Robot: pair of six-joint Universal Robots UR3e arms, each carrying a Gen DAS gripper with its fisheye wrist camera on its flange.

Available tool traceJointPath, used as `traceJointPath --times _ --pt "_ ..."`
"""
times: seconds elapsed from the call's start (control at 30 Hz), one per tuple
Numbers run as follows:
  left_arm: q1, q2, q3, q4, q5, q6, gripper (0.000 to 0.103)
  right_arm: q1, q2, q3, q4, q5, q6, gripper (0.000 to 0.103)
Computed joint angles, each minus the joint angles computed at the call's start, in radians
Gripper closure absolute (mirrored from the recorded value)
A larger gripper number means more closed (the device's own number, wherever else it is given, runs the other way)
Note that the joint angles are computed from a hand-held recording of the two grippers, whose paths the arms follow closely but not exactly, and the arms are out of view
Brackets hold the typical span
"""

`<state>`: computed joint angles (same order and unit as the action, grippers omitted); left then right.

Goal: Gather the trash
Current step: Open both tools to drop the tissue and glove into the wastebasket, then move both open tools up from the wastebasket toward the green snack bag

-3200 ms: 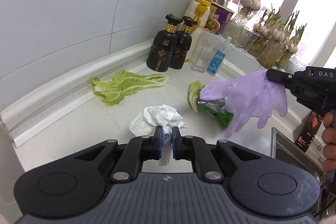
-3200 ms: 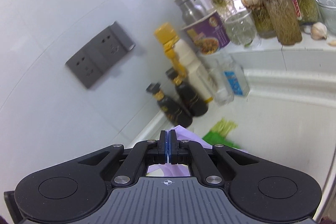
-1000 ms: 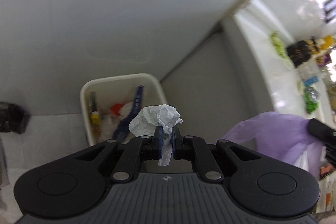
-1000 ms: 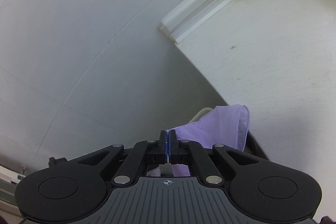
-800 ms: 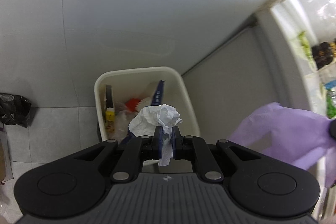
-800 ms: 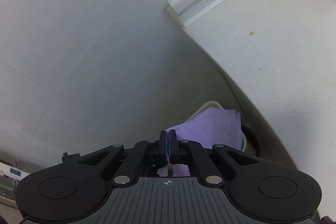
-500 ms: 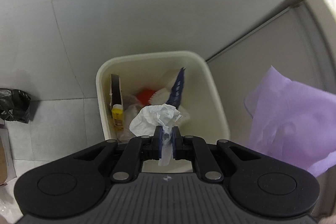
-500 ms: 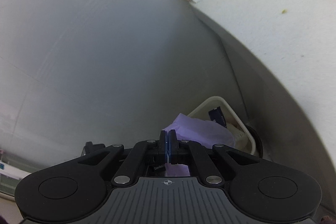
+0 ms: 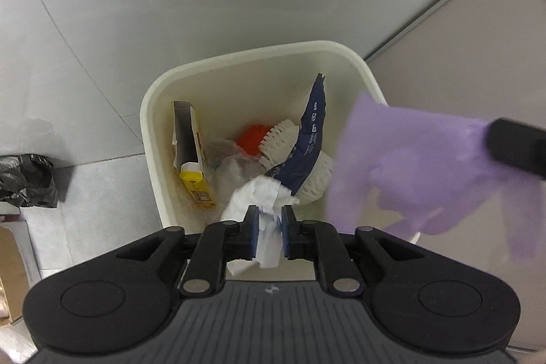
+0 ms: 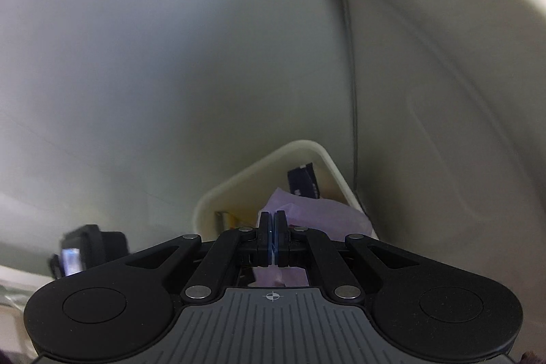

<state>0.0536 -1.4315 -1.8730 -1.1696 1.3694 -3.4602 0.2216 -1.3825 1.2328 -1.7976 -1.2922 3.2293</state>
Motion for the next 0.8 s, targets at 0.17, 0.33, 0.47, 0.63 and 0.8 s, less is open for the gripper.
traceJointPath --times 0.17,0.33,0.47,0.63,0.8 --pt "-0.026 -0.024 0.003 0.017 0.037 0.007 0.050 0.006 0.066 -0.018 0.027 -0.033 0.012 0.091" --pt "-0.046 -0.017 -0.009 0.043 0.064 0.034 0.032 -0.015 0.054 0.001 0.033 0.004 0.004 0.056" --pt "-0.030 -0.006 -0.019 0.038 0.056 0.030 0.029 -0.017 0.045 0.006 0.034 0.017 -0.005 0.045" --pt "-0.034 0.014 -0.001 0.009 0.064 0.024 0.026 -0.017 0.067 -0.026 0.031 0.041 0.000 0.035" --pt "-0.025 0.065 0.009 -0.017 0.062 0.008 0.022 -0.018 0.036 -0.042 0.052 0.077 0.010 0.027"
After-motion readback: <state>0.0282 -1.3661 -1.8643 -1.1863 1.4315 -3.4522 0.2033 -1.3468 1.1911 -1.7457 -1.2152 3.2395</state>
